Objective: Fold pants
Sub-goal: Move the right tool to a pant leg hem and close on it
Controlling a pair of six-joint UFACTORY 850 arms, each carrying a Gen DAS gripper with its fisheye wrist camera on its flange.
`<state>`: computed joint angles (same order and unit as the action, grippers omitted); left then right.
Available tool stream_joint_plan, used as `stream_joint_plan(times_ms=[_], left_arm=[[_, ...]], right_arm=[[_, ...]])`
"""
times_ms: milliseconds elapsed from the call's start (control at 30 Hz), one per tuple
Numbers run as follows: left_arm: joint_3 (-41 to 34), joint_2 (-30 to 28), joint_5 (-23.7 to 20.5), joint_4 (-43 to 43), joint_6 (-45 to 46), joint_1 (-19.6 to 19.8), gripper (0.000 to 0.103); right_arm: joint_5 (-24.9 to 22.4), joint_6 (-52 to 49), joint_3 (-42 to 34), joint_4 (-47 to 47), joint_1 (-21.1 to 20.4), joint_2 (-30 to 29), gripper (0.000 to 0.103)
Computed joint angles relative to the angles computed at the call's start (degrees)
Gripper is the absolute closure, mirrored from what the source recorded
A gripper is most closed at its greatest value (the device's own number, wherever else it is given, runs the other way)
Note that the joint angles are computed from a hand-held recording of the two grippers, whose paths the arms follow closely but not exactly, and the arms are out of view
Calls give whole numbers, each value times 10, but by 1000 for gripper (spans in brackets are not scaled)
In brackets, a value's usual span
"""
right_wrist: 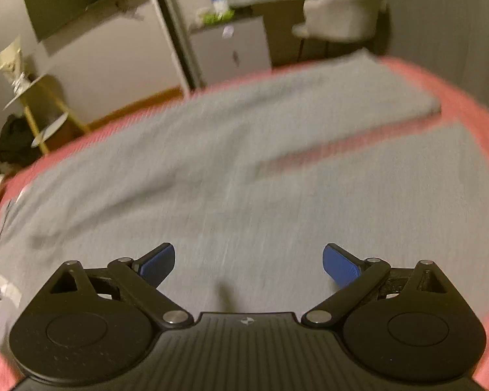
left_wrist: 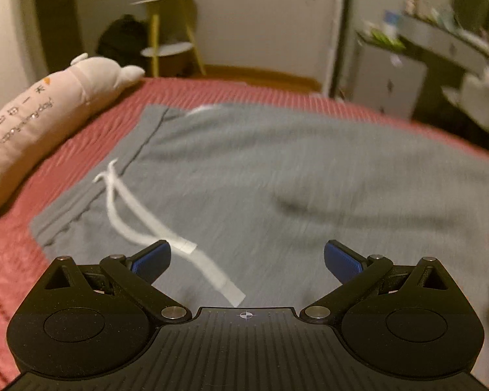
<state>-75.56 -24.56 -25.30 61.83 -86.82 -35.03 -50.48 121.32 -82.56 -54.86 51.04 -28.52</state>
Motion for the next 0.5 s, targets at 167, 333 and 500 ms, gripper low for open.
stream_joint_plan(times_ms=[167,333,500], left_arm=[[-81,-100,-76,79,-128,-22,0],[-73,-128,-71,145,-179,-11,0],[-52,-129,-60,249,-343,-5,0]], right_arm=[[-1,-67,-71,-1,-105,-33,34],[15,-152,-205,93,-205,-133,56],[-25,-194,-364,156,-256,-251,56]])
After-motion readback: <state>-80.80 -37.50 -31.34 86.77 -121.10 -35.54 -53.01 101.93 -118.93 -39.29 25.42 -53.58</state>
